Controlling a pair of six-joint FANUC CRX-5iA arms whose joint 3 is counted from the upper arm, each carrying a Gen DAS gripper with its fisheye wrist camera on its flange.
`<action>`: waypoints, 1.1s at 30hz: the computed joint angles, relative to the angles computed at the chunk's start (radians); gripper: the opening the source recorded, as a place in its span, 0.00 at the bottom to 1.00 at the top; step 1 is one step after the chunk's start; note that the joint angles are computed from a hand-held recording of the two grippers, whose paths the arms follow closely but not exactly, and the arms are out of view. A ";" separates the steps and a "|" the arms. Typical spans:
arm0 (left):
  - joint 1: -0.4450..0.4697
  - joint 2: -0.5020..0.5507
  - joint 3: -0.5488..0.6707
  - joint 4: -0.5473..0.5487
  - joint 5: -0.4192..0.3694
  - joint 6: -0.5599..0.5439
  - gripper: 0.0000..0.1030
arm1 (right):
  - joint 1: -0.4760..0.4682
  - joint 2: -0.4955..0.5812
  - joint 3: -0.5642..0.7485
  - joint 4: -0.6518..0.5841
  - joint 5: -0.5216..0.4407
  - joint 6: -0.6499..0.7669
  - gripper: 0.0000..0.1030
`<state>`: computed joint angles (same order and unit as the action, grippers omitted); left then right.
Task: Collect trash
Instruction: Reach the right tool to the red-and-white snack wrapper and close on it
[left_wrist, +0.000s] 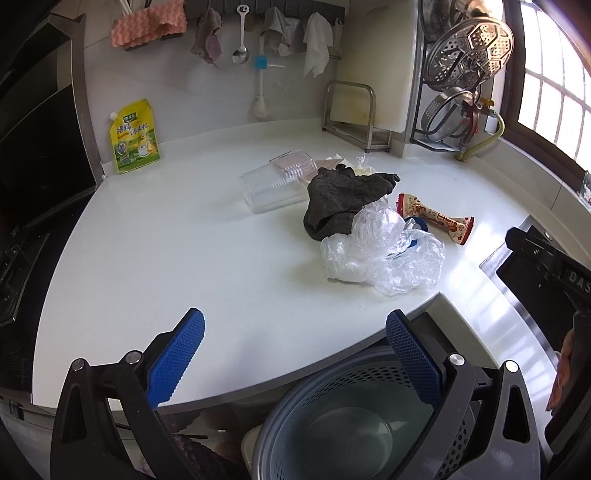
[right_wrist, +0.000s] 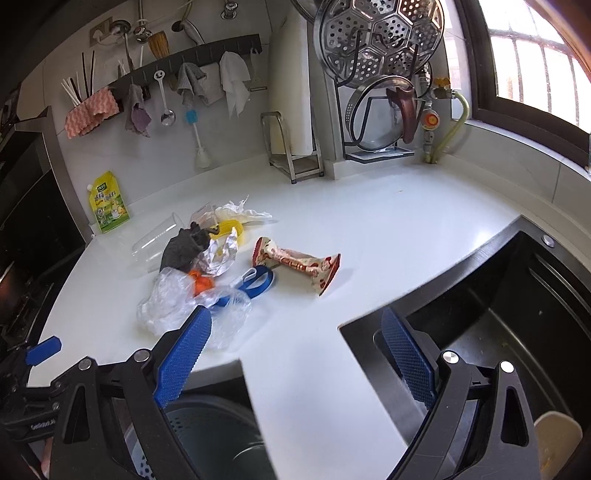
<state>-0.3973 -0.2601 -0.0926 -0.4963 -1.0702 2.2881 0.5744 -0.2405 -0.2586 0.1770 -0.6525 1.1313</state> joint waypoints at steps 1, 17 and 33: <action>0.003 0.010 0.005 0.007 0.005 0.000 0.94 | -0.024 0.037 0.045 -0.055 -0.011 0.066 0.87; 0.006 0.110 0.060 0.013 0.010 0.008 0.94 | -0.096 0.375 0.370 -0.162 -0.157 0.423 0.86; 0.021 0.131 0.062 0.030 0.034 0.008 0.94 | -0.094 0.470 0.482 -0.199 -0.270 0.466 0.37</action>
